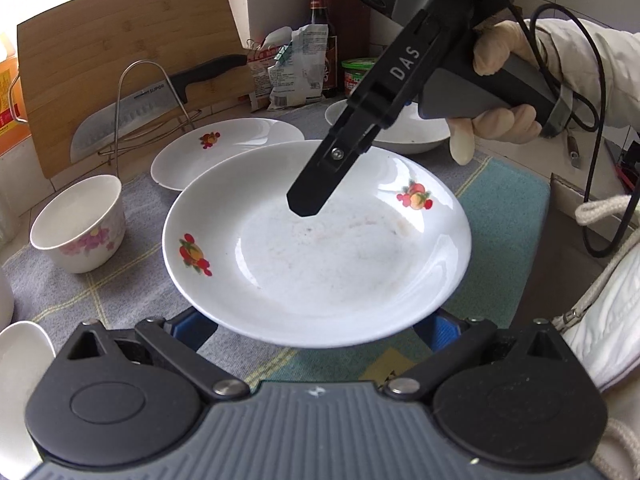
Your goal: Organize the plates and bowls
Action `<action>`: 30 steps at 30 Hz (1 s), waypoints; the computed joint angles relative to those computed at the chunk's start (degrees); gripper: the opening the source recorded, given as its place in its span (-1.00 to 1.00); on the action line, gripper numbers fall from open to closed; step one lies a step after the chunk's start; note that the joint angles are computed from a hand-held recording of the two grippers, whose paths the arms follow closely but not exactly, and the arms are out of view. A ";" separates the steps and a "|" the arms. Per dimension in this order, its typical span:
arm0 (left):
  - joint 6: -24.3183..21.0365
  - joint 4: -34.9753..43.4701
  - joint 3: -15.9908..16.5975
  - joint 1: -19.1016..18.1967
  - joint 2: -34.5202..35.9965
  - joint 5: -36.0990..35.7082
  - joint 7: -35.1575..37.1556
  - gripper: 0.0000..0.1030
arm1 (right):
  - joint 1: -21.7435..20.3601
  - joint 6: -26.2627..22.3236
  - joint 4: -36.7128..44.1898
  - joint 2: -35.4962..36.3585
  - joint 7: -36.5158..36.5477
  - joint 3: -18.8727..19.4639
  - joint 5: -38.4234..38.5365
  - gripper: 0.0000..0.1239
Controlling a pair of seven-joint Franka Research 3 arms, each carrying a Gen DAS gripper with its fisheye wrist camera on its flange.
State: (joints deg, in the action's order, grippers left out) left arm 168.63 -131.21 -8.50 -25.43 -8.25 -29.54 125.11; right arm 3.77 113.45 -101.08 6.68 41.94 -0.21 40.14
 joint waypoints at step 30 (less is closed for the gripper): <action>-3.31 30.22 -14.00 7.79 26.57 21.11 -10.03 0.98 | -10.15 1.98 3.35 3.42 -1.31 -4.40 0.65 0.66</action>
State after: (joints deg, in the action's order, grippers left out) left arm 165.32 -100.99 -22.50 -17.64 18.32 -8.43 115.08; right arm -6.38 115.43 -97.73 10.09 40.64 -4.61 40.79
